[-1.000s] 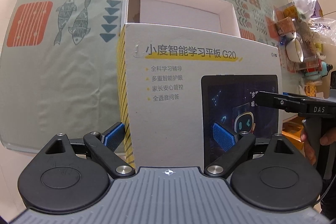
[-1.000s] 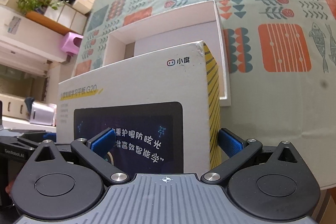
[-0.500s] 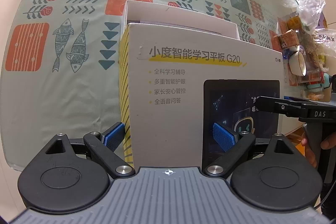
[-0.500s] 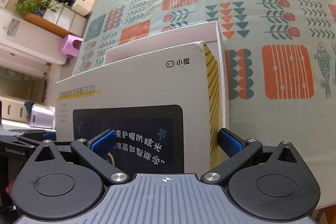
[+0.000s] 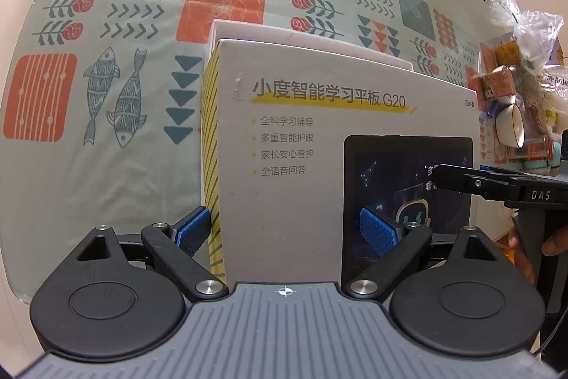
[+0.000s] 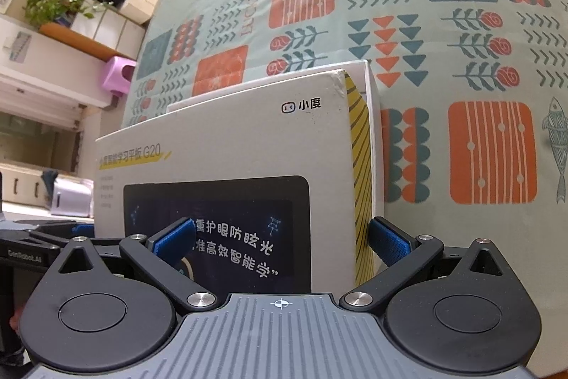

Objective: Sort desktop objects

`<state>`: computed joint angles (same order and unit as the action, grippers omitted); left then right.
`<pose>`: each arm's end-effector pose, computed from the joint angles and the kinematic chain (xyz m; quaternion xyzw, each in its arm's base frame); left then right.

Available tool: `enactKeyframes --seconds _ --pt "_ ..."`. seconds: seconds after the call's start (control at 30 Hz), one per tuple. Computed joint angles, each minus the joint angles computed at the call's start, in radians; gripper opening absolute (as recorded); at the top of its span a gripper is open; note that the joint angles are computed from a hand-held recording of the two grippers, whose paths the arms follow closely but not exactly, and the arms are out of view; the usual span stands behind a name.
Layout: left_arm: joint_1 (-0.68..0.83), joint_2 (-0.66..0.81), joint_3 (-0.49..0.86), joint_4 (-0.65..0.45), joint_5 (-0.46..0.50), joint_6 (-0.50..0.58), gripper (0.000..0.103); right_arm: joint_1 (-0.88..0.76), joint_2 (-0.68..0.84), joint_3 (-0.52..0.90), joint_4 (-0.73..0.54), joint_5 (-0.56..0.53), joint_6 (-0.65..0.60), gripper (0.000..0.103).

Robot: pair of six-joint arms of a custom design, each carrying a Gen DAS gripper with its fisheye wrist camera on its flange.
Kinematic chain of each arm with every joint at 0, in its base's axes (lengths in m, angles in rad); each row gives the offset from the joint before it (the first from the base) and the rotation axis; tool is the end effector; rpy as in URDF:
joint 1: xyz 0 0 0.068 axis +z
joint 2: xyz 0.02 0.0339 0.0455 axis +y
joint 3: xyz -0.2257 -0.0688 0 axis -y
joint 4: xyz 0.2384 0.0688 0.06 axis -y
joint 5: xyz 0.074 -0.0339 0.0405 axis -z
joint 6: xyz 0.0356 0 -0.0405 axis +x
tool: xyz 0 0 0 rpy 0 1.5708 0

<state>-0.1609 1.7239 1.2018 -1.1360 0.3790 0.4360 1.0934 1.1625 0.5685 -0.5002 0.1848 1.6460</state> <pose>0.2759 -0.0581 0.1630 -0.2806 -0.9402 0.1923 0.0166 0.1030 0.1849 0.1401 0.2849 0.9250 0.2124 0.1348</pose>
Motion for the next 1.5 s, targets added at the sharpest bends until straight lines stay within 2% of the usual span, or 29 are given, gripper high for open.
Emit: enactKeyframes --seconds 0.4,0.8,1.07,1.5 --pt "-0.051 0.108 0.121 0.028 -0.013 -0.084 0.103 -0.162 0.011 -0.028 0.063 -0.088 -0.152 0.103" --pt "-0.065 0.175 0.191 0.038 -0.022 -0.110 0.103 -0.262 0.027 -0.026 0.076 -0.140 -0.246 0.103" --pt "-0.083 0.216 0.240 0.049 -0.032 -0.126 0.103 -0.298 0.039 -0.028 0.086 -0.169 -0.274 0.103" --pt "-0.081 0.225 0.225 0.055 -0.028 -0.138 0.103 -0.317 0.052 -0.024 0.077 -0.199 -0.315 0.103"
